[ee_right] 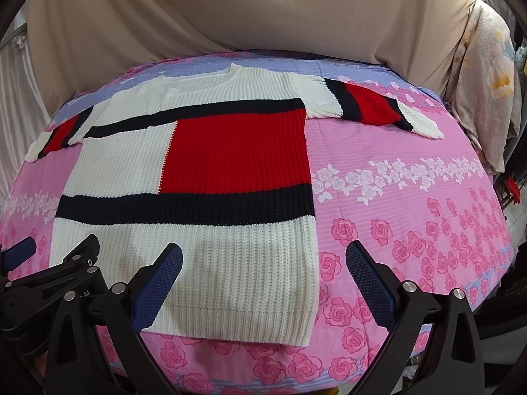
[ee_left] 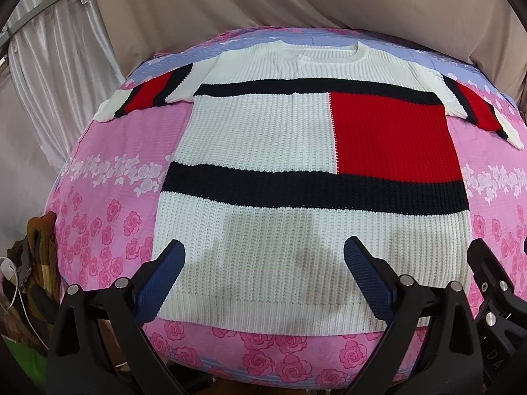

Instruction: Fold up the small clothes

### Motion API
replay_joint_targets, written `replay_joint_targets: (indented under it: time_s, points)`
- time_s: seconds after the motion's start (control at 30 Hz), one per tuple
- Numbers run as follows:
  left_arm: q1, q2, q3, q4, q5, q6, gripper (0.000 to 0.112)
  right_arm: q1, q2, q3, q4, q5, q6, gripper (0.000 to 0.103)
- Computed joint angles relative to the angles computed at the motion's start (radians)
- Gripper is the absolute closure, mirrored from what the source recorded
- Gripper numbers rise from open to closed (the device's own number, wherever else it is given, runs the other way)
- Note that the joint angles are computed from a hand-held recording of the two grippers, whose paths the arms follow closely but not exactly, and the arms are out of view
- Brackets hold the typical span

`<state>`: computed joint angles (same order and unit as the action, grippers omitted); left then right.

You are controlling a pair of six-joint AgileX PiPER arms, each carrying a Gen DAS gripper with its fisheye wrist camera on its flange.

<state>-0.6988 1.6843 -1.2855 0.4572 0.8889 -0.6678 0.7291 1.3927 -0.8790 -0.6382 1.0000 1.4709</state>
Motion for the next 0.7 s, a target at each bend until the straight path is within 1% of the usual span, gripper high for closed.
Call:
replay_joint_targets:
  time_s: [0.7]
  points:
    - [0.009, 0.019, -0.024, 0.004, 0.002, 0.012, 0.017, -0.011, 0.012, -0.003, 0.004, -0.019, -0.006, 0.005]
